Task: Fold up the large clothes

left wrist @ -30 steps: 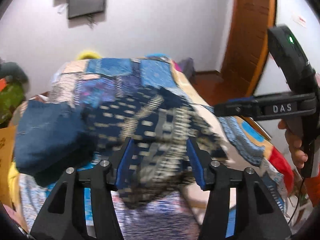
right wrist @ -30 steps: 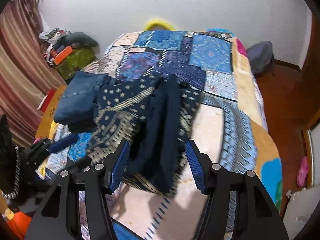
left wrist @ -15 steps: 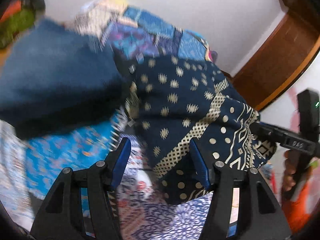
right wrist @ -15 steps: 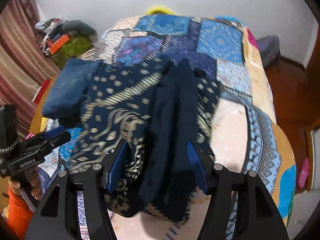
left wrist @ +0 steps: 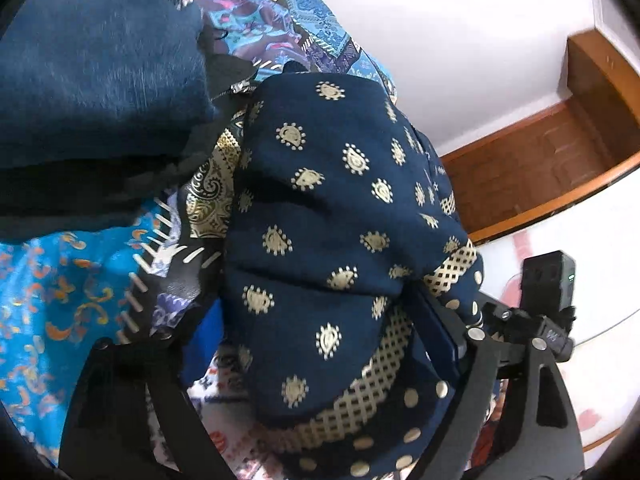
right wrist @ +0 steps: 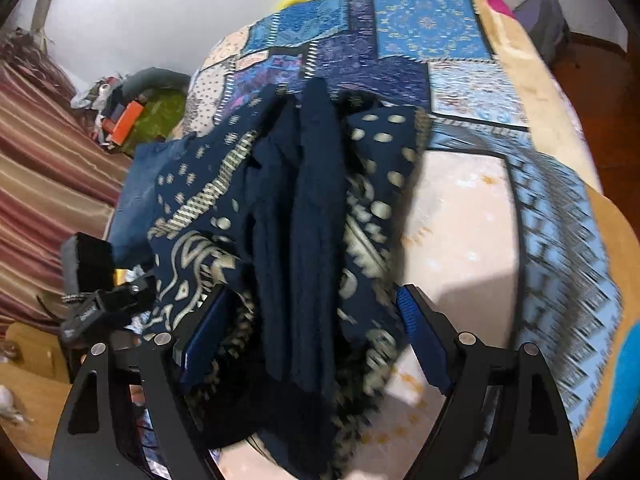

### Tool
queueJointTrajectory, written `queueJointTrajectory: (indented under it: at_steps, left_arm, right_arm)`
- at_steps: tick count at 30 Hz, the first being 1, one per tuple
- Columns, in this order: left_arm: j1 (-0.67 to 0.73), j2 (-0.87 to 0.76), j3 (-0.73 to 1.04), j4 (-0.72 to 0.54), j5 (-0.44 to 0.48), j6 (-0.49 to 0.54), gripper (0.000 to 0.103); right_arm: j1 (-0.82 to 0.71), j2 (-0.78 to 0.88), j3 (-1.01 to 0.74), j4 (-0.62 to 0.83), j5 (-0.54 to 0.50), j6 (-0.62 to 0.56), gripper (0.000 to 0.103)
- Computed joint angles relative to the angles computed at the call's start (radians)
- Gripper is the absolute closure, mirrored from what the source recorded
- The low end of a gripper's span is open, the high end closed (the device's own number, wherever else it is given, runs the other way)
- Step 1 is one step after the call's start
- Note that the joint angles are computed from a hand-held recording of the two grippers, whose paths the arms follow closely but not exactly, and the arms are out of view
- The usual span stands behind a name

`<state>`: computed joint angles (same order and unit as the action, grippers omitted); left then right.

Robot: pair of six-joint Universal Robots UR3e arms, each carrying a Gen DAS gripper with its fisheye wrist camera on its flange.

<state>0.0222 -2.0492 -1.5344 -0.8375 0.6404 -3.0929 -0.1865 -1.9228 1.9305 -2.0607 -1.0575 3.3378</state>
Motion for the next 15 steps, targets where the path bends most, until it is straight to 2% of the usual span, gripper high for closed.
queueJointTrajectory:
  at_steps: [3,5,7,10,13,15]
  left_arm:
    - [0.001,-0.014,0.008,0.000,-0.025,-0.008,0.016]
    - [-0.002,-0.002,0.005,-0.001,-0.016,0.001,0.020]
    - [-0.005,0.025,0.001,-0.011,-0.001,0.012,0.028]
    - [0.005,0.085,-0.026,-0.044,0.002,0.028,0.040]
    - [0.018,0.143,-0.029,-0.098,-0.007,0.053,0.049]
    - [0.033,0.207,-0.030,-0.148,-0.008,0.083,0.051]
  right_arm:
    - [0.011,0.035,-0.004,-0.036,0.009,0.018,0.021]
    - [0.002,0.027,0.010,-0.044,0.029,0.017,0.027]
    - [-0.013,0.014,0.018,-0.037,0.063,0.001,0.049]
    - [-0.019,-0.002,-0.009,0.011,0.073,-0.012,0.068]
    - [-0.011,-0.017,-0.061,0.064,0.067,-0.007,0.074]
    - [0.025,-0.012,-0.114,0.076,0.042,0.010,0.075]
